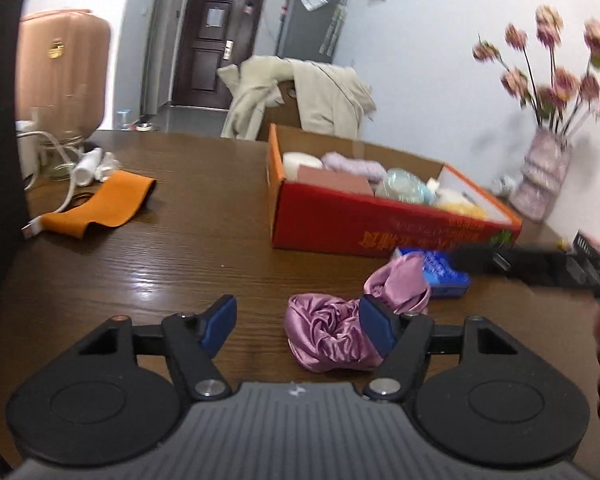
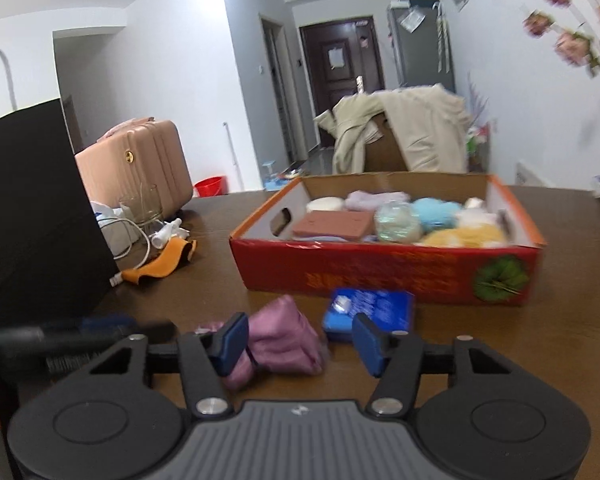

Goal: Organize soft objects
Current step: 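Grasp the pink satin scrunchie with the left tool while the right tool pinches it too, then carry the pink scrunchie into the box with both tools and open them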

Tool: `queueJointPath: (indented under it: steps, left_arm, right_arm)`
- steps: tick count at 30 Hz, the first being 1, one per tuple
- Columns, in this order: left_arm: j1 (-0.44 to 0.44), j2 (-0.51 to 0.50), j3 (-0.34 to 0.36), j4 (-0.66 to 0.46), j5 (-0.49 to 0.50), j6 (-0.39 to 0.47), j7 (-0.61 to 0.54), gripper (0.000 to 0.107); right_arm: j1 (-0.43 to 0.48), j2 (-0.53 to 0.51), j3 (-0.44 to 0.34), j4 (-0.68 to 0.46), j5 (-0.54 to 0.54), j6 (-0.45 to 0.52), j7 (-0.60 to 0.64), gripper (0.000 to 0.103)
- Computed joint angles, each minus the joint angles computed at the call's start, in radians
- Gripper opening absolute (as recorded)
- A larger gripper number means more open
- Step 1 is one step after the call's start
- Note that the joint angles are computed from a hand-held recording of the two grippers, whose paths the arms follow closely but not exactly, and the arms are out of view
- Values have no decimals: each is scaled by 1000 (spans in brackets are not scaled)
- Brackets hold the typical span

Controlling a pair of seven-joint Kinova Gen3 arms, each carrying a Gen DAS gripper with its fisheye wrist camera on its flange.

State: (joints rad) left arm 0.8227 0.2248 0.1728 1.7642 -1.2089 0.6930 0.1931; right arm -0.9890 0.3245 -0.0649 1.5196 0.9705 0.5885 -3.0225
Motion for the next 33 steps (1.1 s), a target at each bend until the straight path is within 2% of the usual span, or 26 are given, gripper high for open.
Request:
queueJointPath:
  steps: [2,6,8,10,11,13,14,15,16,18,22,24,27,30,33]
  left_arm:
    - [-14,9,-7,4,-3,-38,0,69]
    - [-36,-8,-25,46,-17,-139,34,69]
    - [-45,-19,-31,68,-32,-182,61,70]
    - [-56,-22,-34,81,-47,-222,73,69]
    - [-63,-22,-32,81,-43,-242,64,63]
    - [-75,-31,-42,96,-60,-302,71,42]
    - [-75,-35,-54,106,-83,-334,93,36]
    - [-91,-37,-47,112,-92,-359,99,22]
    - [-97,-37,-45,112,-84,-369,89,16]
    - [-80,-32,-58,107,-63,-354,72,11]
    - [-61,-29,-52,94,-47,-310,41,7]
    - [-66,-34,-22,77,-5,-272,-14,7]
    - [-11,-73,-20,74,-46,-214,10,7]
    - [16,-118,41,80,-125,-135,46,7]
    - [41,-159,113,93,-190,-60,92,7]
  right_arm:
    - [71,57,-52,-78,-71,3,81,44]
    - [75,127,-15,-167,-203,15,208,34]
    - [68,116,-4,-137,-234,-3,219,33]
    - [38,88,37,-71,-237,-49,179,33]
    - [24,78,56,-47,-233,-67,153,33]
    - [16,75,68,-35,-233,-78,146,33]
    - [13,76,72,-36,-232,-79,147,33]
    - [10,79,74,-37,-230,-81,152,32]
    - [5,80,81,-33,-223,-92,147,30]
    - [3,83,88,-18,-207,-129,125,22]
    - [116,86,-66,-23,-165,-104,77,15]
    - [117,74,-92,-8,-111,-86,12,9]
    - [4,33,-8,34,-20,-59,-110,7]
    - [-135,-33,74,92,95,3,-232,7]
    - [-274,-115,119,161,217,107,-354,7]
